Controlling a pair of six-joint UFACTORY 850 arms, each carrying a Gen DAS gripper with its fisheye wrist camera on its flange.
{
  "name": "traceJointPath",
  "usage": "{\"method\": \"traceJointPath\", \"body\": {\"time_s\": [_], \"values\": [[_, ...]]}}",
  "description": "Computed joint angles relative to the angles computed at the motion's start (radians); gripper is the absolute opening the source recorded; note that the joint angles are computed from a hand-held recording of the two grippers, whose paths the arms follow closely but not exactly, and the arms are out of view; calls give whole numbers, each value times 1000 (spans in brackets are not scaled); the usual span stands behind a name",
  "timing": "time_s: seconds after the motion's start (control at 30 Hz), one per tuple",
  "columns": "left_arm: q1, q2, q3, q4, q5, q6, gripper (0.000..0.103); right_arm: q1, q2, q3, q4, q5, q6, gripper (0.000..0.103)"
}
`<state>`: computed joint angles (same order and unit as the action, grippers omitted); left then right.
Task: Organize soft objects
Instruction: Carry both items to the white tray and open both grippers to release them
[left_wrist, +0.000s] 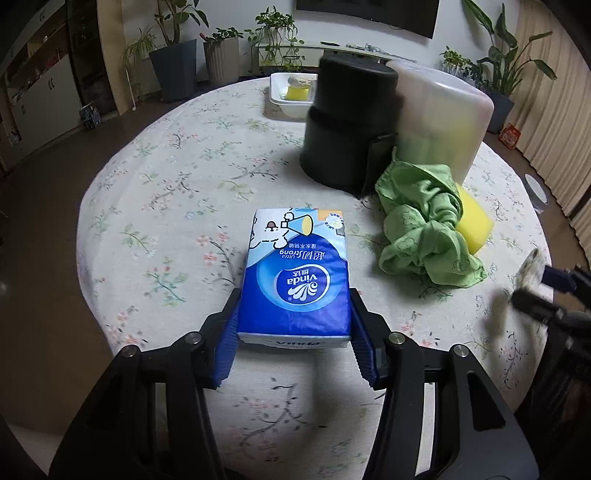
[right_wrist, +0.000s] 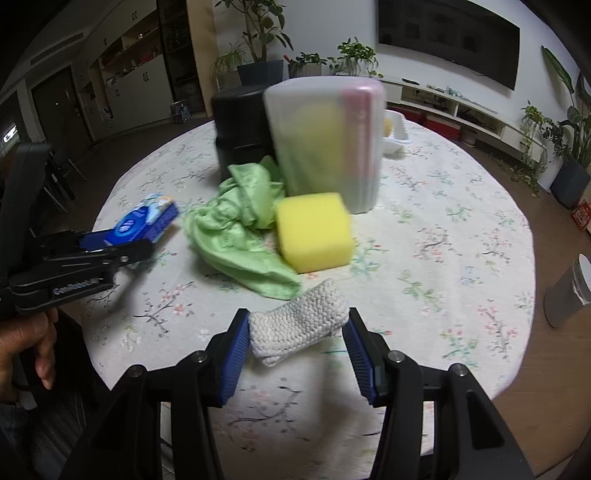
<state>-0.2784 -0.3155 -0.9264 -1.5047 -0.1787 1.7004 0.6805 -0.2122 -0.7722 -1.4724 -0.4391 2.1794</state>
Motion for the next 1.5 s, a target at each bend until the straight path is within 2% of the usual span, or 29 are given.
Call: {"method": "traceJointPath", "body": {"time_s": [0.17, 0.33, 0.57, 0.67, 0.77, 1.0, 1.1, 1.27, 1.5], "values": [[28, -14, -42, 139, -1, -126, 51, -38, 51, 34, 44, -27, -48, 54], [56, -57, -118, 320, 7, -291, 51, -111, 99, 62, 70, -48, -110, 54], [88, -157, -304, 688, -5, -648, 51, -259, 125, 47, 102, -66, -272, 54], [86, -212, -410, 897, -12, -844, 51, -340, 114, 15, 105, -44, -333, 54], [75, -269, -514, 1036, -35, -975, 51, -409, 88, -34, 111, -14, -402, 54], [38, -411, -748, 1167, -119, -1088, 51, -532, -52, -229, 194, 41, -622, 54], [28, -484, -865, 1146, -171, -1065, 51, -566, -120, -323, 251, 56, -730, 54], [9, -600, -1052, 1108, -256, -1026, 51, -601, -220, -463, 353, 87, -892, 54], [-31, -735, -1269, 1109, -358, -991, 51, -614, -378, -682, 620, 122, -1244, 54]]}}
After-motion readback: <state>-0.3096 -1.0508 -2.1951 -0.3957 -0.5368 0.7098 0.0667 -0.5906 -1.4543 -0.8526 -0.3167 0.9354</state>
